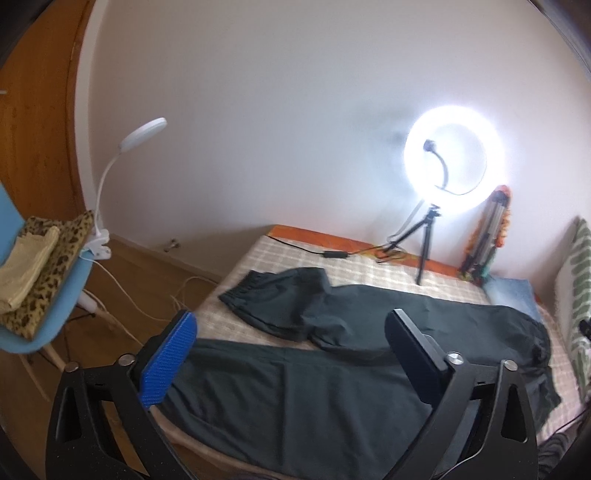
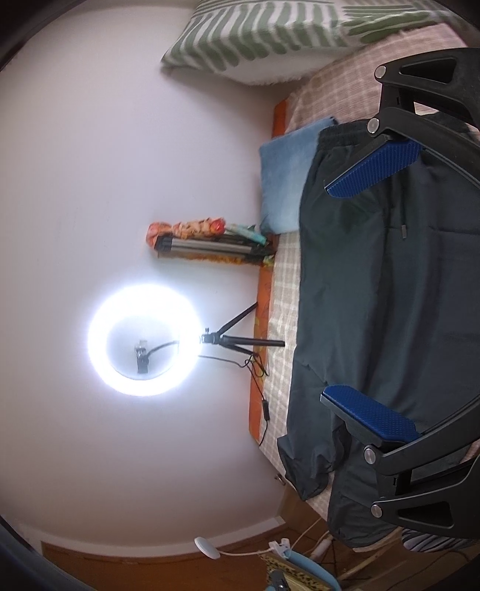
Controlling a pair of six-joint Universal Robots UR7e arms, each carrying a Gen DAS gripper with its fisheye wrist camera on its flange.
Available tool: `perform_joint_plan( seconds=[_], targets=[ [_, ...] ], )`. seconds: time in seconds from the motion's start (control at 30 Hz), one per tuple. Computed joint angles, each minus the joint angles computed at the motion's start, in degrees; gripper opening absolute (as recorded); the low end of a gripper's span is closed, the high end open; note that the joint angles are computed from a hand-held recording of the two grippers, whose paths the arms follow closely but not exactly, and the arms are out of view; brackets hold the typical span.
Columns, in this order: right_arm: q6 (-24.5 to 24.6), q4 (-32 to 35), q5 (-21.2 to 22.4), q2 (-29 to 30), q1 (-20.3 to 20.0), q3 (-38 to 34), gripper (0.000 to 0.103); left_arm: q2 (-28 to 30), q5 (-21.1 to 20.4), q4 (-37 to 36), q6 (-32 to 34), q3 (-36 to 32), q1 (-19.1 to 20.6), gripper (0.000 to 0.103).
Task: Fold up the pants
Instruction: 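Move both grippers to the elastic waistband of the trousers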
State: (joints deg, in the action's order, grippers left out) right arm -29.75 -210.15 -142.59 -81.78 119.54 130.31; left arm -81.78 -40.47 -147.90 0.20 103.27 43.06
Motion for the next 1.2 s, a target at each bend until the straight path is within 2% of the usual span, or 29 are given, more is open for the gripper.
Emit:
perform_joint_plan(
  seconds=[0.1, 0.23, 0.33, 0.43, 0.57, 0.67, 0.9, 1.07, 1.2],
  targets=[
    [-1.0, 3.0, 3.8, -0.5, -1.6, -1.2, 0.103, 2.5, -0.9, 1.3, 1.7, -3.6, 2.6, 0.095],
    [-4.7, 7.0, 10.9, -0.5, -4.9, -3.3, 0.103, 6.3, -4.2, 5.9, 1.5, -9.7, 6.3, 0.089],
    [-4.4, 12.6, 14.5, -0.3, -7.2, -5.5, 0.103, 9.8, -6.4, 9.4, 0.9, -14.5, 8.7, 0.086],
    [-4.4, 17.8, 17.6, 1.0, -9.7, -8.7, 0.103, 13.3, -7.9, 13.2, -0.2, -19.2, 10.7, 0.085],
    [-6.4, 24.0, 22.7, 3.1, -12.8, -12.9, 0.103, 18.3, -11.3, 19.6, -2.0, -26.5, 13.6, 0.085],
    [-8.5, 28.9, 25.8, 5.6, -14.9, -16.7, 0.103, 22.6, -12.2, 23.9, -3.5, -32.5, 15.6, 0.084],
    [-7.1, 43.4, 27.4, 12.6, -18.8, -27.1, 0.098, 33.0, -13.1, 33.5, -6.8, -46.9, 19.6, 0.084],
    [-7.6, 48.0, 26.7, 17.9, -20.9, -33.0, 0.096, 39.2, -11.7, 37.8, -8.1, -55.7, 21.6, 0.084],
    [-7.4, 51.1, 26.7, 21.2, -22.3, -37.0, 0.095, 43.3, -14.8, 41.5, -11.9, -62.4, 23.8, 0.084]
  ],
)
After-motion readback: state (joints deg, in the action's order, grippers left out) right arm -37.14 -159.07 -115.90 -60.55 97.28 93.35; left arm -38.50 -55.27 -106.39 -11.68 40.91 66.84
